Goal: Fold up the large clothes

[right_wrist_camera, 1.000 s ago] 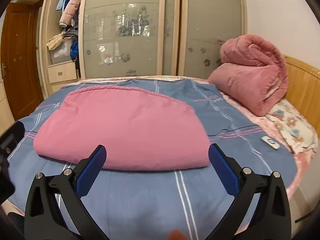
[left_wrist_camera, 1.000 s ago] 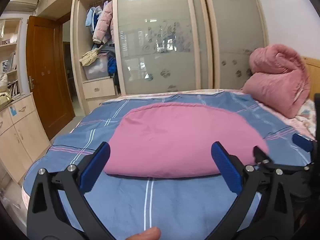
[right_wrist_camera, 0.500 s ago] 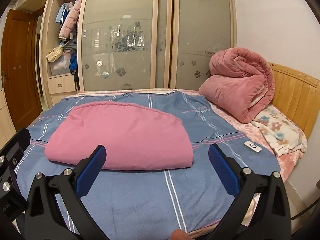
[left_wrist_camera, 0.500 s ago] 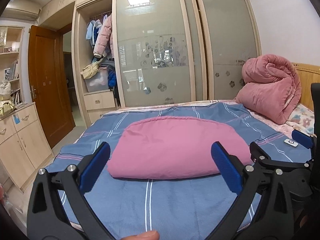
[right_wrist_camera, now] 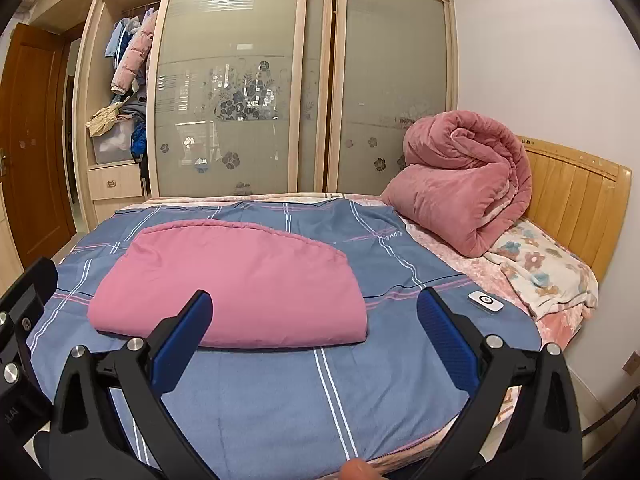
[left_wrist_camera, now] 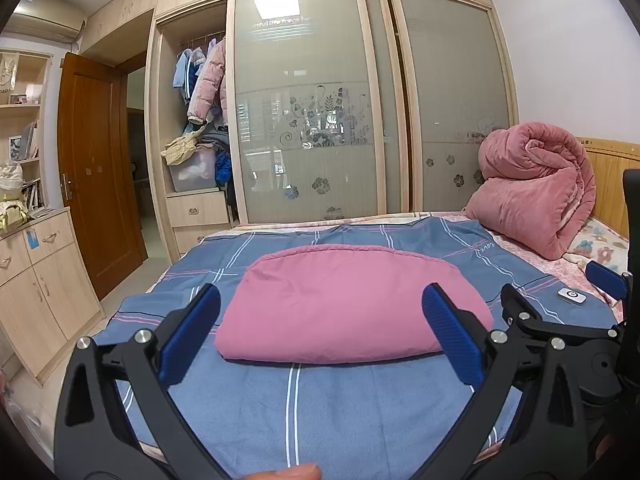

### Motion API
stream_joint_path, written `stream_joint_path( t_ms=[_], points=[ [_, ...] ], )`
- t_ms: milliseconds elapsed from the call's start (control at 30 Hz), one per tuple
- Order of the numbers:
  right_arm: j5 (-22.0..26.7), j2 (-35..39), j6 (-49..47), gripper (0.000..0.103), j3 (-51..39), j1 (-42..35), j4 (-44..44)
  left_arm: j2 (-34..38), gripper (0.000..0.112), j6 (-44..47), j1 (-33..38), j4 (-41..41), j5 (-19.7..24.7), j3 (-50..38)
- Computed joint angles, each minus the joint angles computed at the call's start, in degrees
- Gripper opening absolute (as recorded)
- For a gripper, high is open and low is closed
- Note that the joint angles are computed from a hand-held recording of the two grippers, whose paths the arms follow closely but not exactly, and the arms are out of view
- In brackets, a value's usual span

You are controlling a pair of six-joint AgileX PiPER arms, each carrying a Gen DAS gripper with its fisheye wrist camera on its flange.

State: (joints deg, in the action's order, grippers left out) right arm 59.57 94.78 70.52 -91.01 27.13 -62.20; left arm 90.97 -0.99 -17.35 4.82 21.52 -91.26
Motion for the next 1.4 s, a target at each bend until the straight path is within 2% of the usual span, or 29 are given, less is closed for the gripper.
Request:
stream_joint_path(
  t_ms=[567,1400],
  points=[
    [0.31,0.39,-0.83,0.102,-0.14,-0.2,0.64,-0.87,0.101,0.87,0.25,-1.26,2.18,-0.11],
    [-0.28,0.17,-0.58,0.102,1.27,-0.54,0.77,-0.68,0.101,4.11,1.2,-4.93,2.65,0.21]
  ],
)
